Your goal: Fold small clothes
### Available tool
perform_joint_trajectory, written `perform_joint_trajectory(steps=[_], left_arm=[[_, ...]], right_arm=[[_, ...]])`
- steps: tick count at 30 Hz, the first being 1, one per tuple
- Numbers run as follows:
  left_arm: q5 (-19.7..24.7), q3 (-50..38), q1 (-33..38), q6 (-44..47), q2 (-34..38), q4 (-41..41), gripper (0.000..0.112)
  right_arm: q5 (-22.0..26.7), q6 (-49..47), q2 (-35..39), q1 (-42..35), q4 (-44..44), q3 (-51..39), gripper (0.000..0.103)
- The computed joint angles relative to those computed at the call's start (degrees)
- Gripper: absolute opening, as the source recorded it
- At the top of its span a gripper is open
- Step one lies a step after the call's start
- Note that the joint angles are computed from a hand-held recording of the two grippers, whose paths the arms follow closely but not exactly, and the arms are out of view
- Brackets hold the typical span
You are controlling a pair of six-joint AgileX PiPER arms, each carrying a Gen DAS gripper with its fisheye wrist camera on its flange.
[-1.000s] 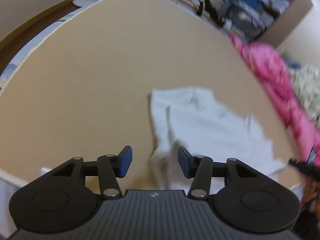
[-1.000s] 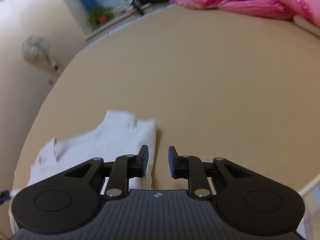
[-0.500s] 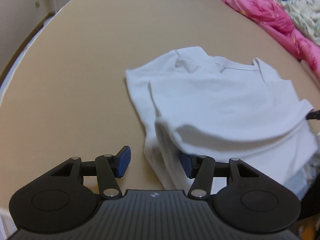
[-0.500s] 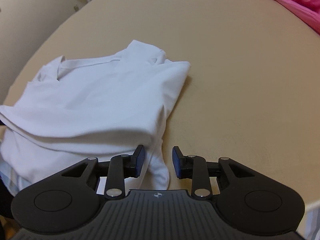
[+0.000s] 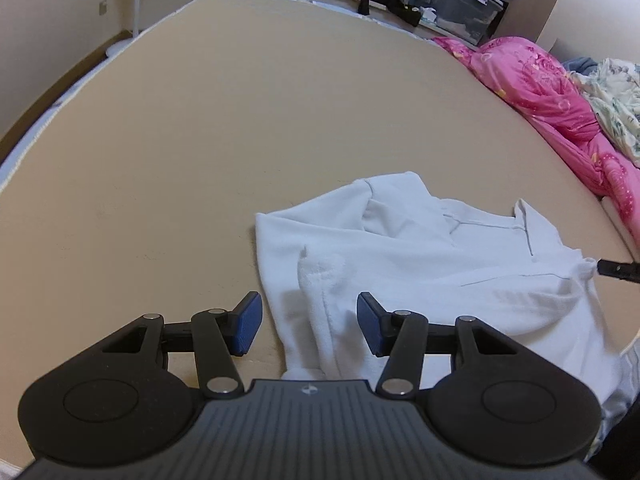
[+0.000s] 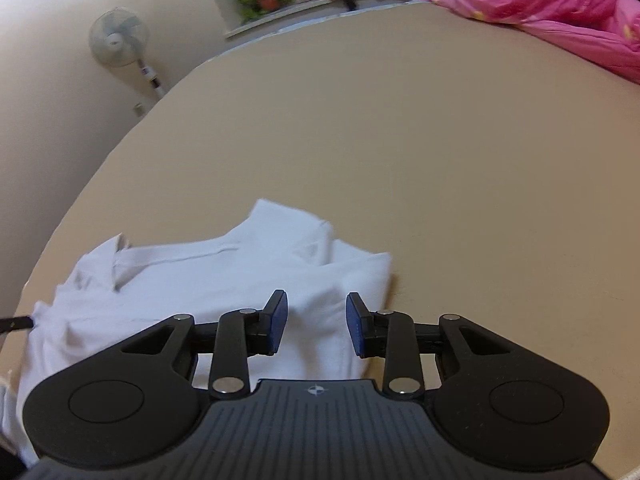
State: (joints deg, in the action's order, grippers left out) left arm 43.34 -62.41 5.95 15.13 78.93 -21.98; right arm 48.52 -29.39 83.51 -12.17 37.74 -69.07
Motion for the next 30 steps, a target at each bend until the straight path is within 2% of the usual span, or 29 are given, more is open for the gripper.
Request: perform_joint_trajectory(steps=[3, 6, 7, 8, 11, 14, 16, 18, 22, 24, 25, 26, 27, 28, 30], left_arm=[[-0.26, -1.87, -1.42, -1.39, 1.88, 1.58, 0.056], [-0.3, -2.6, -3.26, -2.87, 2.66, 3.32, 0.041], [-0.02, -2.74, -3.6, -2.62, 2.91, 3.33, 0.029], [0.11, -2.79, -3.77, -1.84, 3.11, 3.17, 0.009], [-3.65, -1.31, -5.0, -2.05, 0.81, 5.32, 0.008], [-5.52, -0.21, -2.93, -0.83, -0.95, 0.65, 0.008], [-3.95, -1.0, -3.7, -2.98, -0.02, 3.05, 0.009], [-1.74, -2.21, -4.93, -4.67, 1.49, 5.66, 0.01], [-0.79, -2.81, -5.12, -5.46, 2.5, 5.12, 0.022], [-1.15, -2.55, -5.78, -6.75, 2.6, 6.31, 0.022], [-1.31, -2.51, -6.19, -7.56, 2.73, 7.23, 0.021], [-1.28, -2.63, -6.72, -8.43, 2.87, 8.25, 0.018], [-1.99, -2.45, -7.36, -9.49, 2.61, 9.73, 0.011], [-2.85, -2.22, -7.49, -9.21, 2.18, 10.15, 0.009], [-5.35, -1.56, -7.11, -8.5, 0.63, 8.96, 0.007]], right_arm=[[-0.42, 1.58, 0.58, 1.86, -3.59, -0.53, 0.034], [-0.45, 1.5, 0.22, 1.46, -2.35, -0.5, 0.034], [-1.0, 1.3, -0.12, 1.18, -2.01, -0.34, 0.034], [-1.88, 1.44, -0.54, 0.93, -1.8, -0.05, 0.034], [-2.48, 2.51, -0.89, -1.17, 0.55, 0.02, 0.035], [-1.11, 0.96, -0.8, -2.95, 3.55, -0.04, 0.038], [1.4, -0.25, 0.16, -2.76, 3.54, -0.9, 0.04], [2.55, -0.08, 1.07, -0.67, -0.07, -1.92, 0.041], [0.42, 3.09, 1.76, 3.73, -7.18, -2.28, 0.043], [-0.86, 5.54, 2.52, 4.82, -9.88, -2.58, 0.043], [-1.67, 6.31, 2.67, 5.3, -10.98, -2.52, 0.04], [-2.13, 6.04, 2.75, 5.43, -11.03, -2.44, 0.025], [-2.15, 5.01, 2.78, 5.39, -10.24, -2.48, 0.013], [-2.85, 3.82, 2.29, 5.39, -9.19, -2.09, 0.005], [-6.38, 0.21, 0.28, 4.77, -5.03, -0.32, 0.005]])
